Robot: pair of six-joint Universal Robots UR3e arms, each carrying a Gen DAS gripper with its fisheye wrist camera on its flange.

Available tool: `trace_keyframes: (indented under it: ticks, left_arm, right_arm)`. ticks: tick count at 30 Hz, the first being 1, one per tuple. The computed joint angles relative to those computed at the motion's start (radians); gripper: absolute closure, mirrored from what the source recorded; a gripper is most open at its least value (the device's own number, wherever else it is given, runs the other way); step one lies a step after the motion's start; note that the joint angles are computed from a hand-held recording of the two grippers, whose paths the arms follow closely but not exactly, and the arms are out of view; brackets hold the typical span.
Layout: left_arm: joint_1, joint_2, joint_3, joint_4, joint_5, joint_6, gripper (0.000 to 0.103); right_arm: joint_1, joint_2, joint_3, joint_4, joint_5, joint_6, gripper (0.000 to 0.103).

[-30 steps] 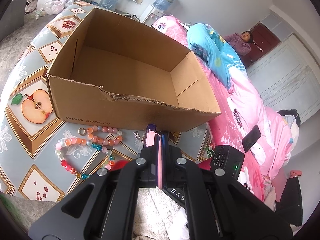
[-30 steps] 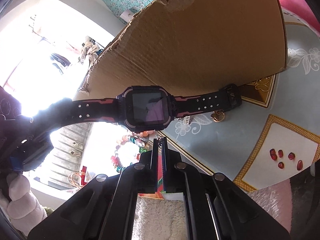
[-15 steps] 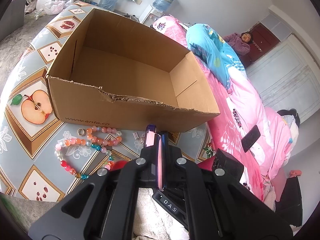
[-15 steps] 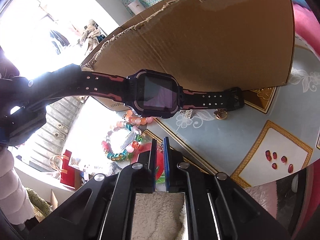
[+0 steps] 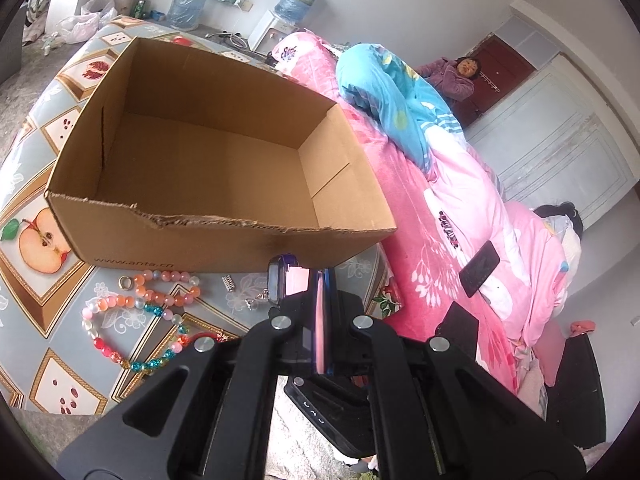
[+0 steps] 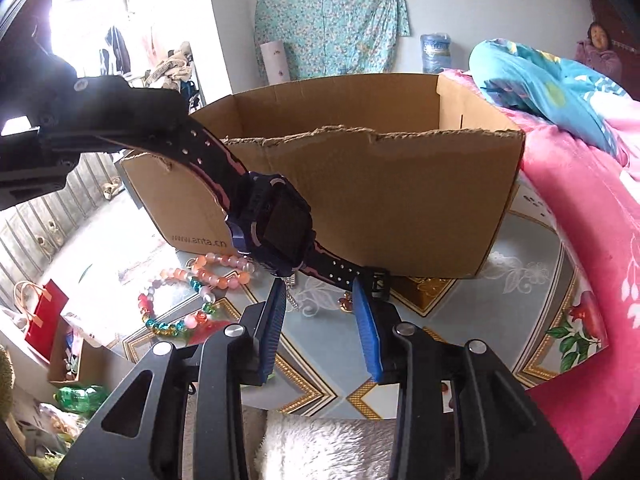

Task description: Organize jewelry

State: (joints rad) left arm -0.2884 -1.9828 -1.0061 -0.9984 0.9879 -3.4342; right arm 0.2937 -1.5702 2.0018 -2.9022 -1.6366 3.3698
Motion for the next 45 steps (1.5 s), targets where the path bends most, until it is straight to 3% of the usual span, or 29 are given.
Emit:
trace_keyframes:
  ticks: [4,8,11,17,25,35,45]
  left_arm:
    - [-0.02,-0.071,0.181,-0.089,-0.023,0.016,0.101]
    - [-0.037,-0.147,0.388,-0.186,-0.035,0.036,0.101]
    - [-0.04,-0.198,0.528,-0.259,-0.037,0.04,0.101]
    - [-0.031,-0.251,0.688,-0.343,-0.052,0.031,0.101]
    - [-0.015,-0.19,0.58,-0.268,-0.059,0.01,0.101]
    - [-0.006,-0.136,0.48,-0.205,-0.049,0.003,0.101]
    - [0.015,-0.119,0.448,-0.171,-0.057,-0.009,0.101]
  right_arm:
    - [-0.037,-0.083,0.05,0.0,0.009,-0.021,0.069]
    - [-0.083,-0.151,0.084,-0.015,0.033,-0.067,0.057]
    - [-0.09,-0.149,0.057,-0.014,0.028,-0.081,0.056]
    - [-0.142,-0.157,0.013,0.012,0.139,-0.071,0.056]
    - [-0.155,-0.121,-0.054,0.111,0.238,0.048,0.058]
    - [-0.101,-0.088,-0.108,0.158,0.175,0.072,0.097]
    - [-0.069,-0.058,-0.12,0.178,0.157,0.045,0.1]
